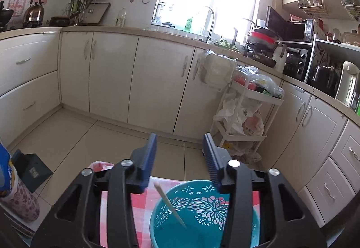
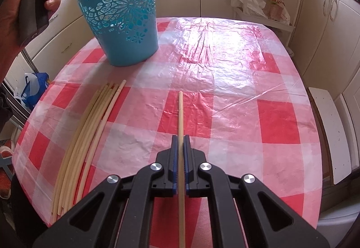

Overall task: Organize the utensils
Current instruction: 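Lower the stick into the blue basket and open the left gripper, then carry the stick over the blue basket and open the right gripper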

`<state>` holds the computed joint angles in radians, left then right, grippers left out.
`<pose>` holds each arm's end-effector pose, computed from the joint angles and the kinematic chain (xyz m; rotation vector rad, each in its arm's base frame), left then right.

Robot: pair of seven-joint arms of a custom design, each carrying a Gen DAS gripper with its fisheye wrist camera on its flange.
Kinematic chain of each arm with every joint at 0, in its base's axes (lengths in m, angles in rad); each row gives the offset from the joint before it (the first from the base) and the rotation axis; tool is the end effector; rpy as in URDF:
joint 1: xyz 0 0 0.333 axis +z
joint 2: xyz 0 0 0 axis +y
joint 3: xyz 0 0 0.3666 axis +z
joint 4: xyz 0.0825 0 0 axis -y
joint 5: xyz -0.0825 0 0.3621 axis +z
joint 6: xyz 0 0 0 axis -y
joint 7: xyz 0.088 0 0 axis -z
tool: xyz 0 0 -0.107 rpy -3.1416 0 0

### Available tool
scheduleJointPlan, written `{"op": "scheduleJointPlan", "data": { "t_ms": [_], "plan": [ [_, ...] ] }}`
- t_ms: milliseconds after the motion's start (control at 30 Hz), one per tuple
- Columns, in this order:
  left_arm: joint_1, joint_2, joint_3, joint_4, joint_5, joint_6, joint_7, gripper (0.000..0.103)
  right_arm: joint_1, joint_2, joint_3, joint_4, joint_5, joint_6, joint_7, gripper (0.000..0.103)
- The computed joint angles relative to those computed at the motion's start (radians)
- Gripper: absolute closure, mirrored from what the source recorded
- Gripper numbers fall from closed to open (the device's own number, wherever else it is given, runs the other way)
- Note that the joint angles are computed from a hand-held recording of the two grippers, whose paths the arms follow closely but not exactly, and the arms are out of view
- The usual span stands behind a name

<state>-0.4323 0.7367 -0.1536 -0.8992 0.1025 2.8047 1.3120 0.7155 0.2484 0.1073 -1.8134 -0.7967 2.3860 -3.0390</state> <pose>0.7024 -0.3946 0.6503 -1.3833 1.8627 -1.4353 0.4496 0.4652 0.4998 -1.4542 2.0863 -0.5326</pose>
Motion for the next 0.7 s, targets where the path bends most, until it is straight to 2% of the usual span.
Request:
{"op": "scheduleJointPlan", "data": {
  "t_ms": [100,167,300,367,433,533,600,700],
  "plan": [
    [0.026,-0.045,-0.023,-0.070,-0.013,0.021,0.024,0.047,0.011,-0.044,-0.015,-0.040,-0.094,0.036,0.133,0.098],
    [0.052,-0.100,-0.037,-0.162,-0.034,0.072,0.023,0.041,0.016,-0.083,-0.025,-0.063,-0.242,0.064,0.275,0.098],
    [0.136,-0.211,-0.088,-0.362,-0.116,0.178,0.011,0.032,0.007,-0.126,-0.009,-0.019,-0.554,0.001,0.475,0.097],
    [0.207,-0.266,-0.150,-0.474,-0.184,0.229,0.028,0.031,-0.013,-0.113,0.000,0.050,-0.673,-0.025,0.514,0.097],
    [0.259,-0.306,-0.194,-0.564,-0.237,0.269,0.045,0.030,-0.034,-0.069,0.003,0.151,-0.765,-0.032,0.521,0.098],
    [0.357,-0.354,-0.284,-0.686,-0.325,0.312,0.085,0.030,-0.054,0.040,-0.024,0.351,-0.815,0.001,0.459,0.097],
    [0.413,-0.376,-0.337,-0.748,-0.374,0.331,0.113,0.030,-0.061,0.114,-0.055,0.475,-0.795,0.038,0.408,0.097],
    [0.500,-0.390,-0.426,-0.813,-0.445,0.349,0.164,0.030,-0.084,0.238,-0.082,0.660,-0.696,0.078,0.291,0.097]
  ]
}}
